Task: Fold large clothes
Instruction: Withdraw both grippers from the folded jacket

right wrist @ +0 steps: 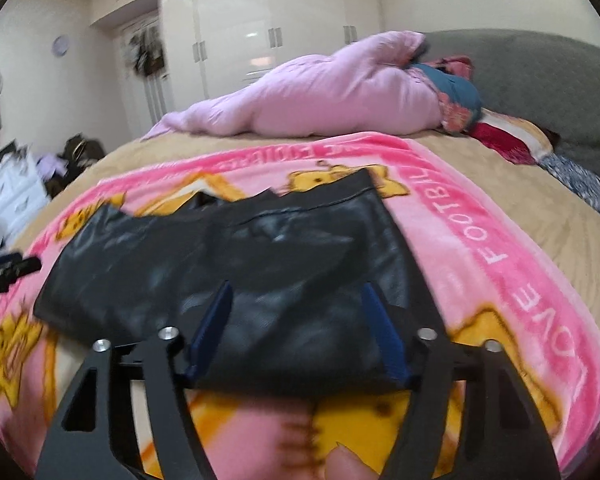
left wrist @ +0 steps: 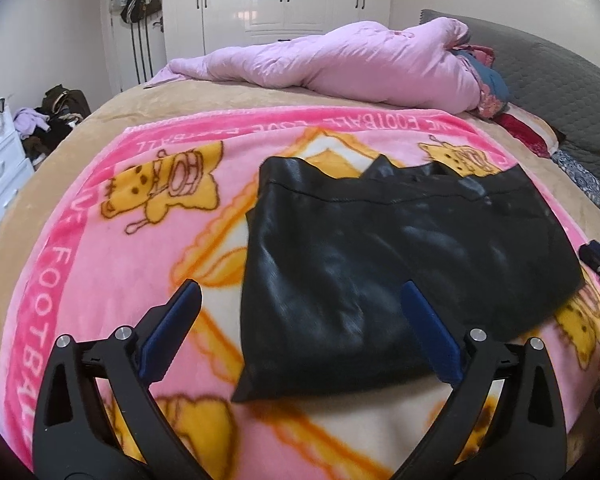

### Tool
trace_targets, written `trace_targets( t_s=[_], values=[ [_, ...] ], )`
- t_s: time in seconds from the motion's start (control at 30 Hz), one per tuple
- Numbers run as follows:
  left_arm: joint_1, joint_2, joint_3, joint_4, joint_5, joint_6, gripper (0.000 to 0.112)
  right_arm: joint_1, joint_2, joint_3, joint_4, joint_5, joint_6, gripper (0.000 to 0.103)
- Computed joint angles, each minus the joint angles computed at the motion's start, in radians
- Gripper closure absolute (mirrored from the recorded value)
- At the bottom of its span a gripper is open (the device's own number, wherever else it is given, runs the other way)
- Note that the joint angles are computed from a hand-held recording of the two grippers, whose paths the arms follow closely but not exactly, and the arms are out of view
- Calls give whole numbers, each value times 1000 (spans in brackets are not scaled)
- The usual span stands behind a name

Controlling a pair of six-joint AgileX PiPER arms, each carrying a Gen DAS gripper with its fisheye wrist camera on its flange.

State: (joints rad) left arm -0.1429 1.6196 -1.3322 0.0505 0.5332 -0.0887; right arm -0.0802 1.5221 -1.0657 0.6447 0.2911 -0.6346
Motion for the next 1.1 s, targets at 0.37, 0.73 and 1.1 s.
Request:
trace_targets(
  t_s=[0.37, 0.73, 1.1],
  values=[
    [-33, -136, 152, 11, -32, 0, 19, 142, -116, 141, -39, 2, 51, 42],
    [72, -260, 292, -87, -43, 114, 19, 303, -167, 160, -291, 1, 294, 42],
    [285, -263, 330, -513, -11, 483, 19, 508, -117, 97, -702, 1, 693, 42]
  ],
)
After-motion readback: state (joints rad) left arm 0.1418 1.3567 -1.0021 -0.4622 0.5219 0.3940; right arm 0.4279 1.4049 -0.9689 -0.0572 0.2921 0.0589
